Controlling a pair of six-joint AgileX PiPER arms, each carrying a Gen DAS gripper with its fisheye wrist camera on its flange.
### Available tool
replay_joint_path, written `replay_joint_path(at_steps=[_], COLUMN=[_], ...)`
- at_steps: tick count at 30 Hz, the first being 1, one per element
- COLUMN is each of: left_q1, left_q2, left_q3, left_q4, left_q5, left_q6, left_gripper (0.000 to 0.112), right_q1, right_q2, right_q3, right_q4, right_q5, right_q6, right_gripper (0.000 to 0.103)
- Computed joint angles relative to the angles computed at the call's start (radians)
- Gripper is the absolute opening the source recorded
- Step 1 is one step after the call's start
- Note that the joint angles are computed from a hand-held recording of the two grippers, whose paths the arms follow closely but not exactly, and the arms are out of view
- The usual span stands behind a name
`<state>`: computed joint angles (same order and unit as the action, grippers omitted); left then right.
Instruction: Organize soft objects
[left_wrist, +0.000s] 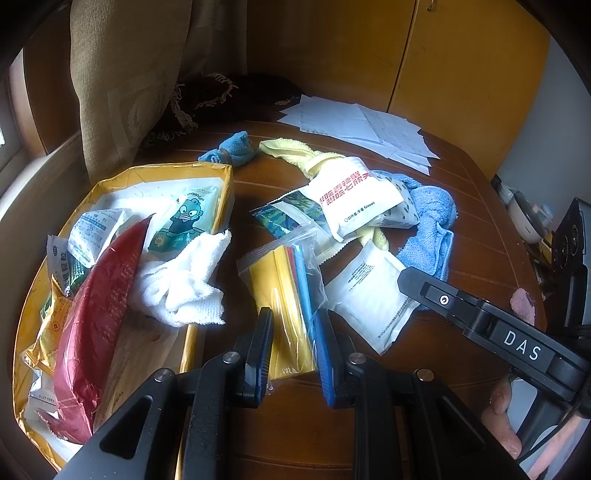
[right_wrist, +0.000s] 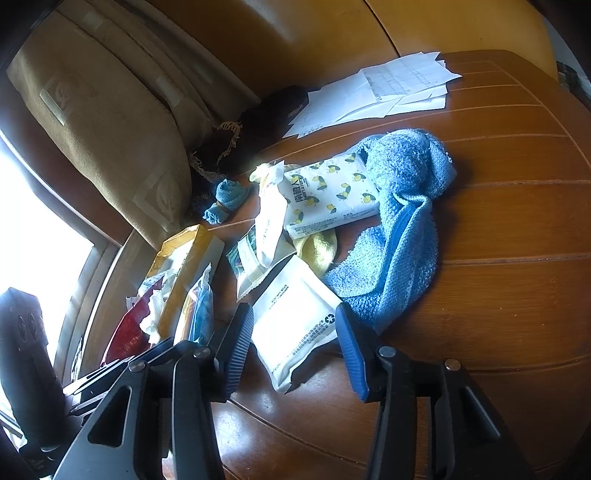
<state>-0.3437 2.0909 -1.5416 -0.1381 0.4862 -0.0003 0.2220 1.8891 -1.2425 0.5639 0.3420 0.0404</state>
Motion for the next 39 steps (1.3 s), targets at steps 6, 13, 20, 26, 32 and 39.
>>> replay_joint_path(at_steps=[6, 13, 20, 26, 32, 39], left_q1=[0.000, 0.001, 0.010, 0.019, 0.024, 0.024], left_q2=[-0.001, 0.000, -0.014, -0.028, -0.030, -0.029], left_q3=[0.002, 0.001, 0.017, 0.030, 0.035, 0.034], left_q4=[-0.001, -0.002, -0.012, -0.034, -0.050, -0.043], left_q5=[-0.001, -0.002, -0.005, -0.011, -0.012, -0.011], left_q6=[0.000, 0.001, 0.009, 0.028, 0.046, 0.042], left_gripper=[0.022, 0.023, 0.022, 0.022, 0.022, 0.022], right_q1=[0.000, 0.000, -0.001, -0.028, -0.006, 0.044], right_q2=[0.001, 0.003, 0.001, 0.000, 0.014, 0.030], right_q3=[-0.001, -0.002, 0.009, 0.029, -0.007, -0.067], right_q4=[0.002, 0.008, 0.063, 0.249, 0.119, -0.170], right_q5=[0.002, 0.001, -0.003, 0.003, 0.020, 0.020], right_q6=[-0.001, -0.006, -0.055, -0.215, -0.119, 0.120], right_gripper=[0.046, 0.046, 0.046, 0.047, 0.051, 0.056])
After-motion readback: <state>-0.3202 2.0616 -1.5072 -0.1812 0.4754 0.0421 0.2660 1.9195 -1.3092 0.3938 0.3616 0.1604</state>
